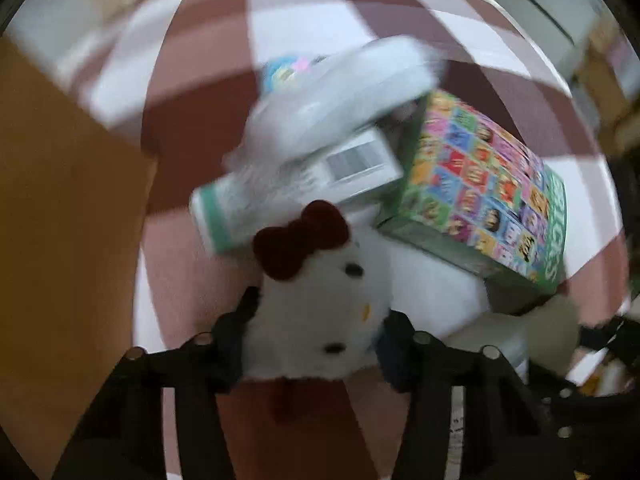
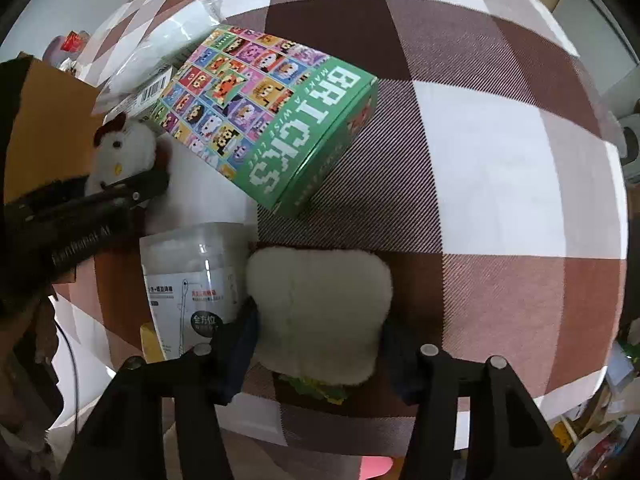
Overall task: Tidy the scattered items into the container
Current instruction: 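Grasp the Hello Kitty plush with the left tool while the right tool grasps the white fluffy pad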
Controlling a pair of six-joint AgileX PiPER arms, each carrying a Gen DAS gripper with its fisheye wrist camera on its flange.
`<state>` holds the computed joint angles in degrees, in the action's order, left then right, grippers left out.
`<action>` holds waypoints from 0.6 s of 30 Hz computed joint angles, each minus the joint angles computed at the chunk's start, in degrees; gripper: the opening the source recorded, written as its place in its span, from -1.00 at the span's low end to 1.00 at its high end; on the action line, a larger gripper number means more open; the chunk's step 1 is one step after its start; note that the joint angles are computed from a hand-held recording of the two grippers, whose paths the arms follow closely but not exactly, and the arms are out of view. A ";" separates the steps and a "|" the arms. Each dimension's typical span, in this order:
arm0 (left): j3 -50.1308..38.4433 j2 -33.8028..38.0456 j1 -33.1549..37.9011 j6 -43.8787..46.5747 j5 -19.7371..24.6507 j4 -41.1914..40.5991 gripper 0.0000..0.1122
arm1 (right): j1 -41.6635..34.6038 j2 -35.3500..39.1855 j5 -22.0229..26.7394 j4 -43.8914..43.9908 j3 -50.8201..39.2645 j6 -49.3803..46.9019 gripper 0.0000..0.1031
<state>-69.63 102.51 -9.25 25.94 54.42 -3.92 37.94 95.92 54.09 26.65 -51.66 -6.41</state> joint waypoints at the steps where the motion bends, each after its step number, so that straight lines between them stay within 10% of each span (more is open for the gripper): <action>1: -0.83 0.24 0.95 0.08 0.96 -0.56 -0.12 | -0.14 -0.50 0.13 -0.15 0.06 0.22 0.05; 18: -9.30 -3.35 3.07 4.19 13.82 -5.23 -0.14 | -4.45 -3.40 7.59 -4.06 -9.55 7.45 0.04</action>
<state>-78.93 99.16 -6.18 30.13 68.24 -9.14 33.48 92.52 61.68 22.59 -61.21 1.05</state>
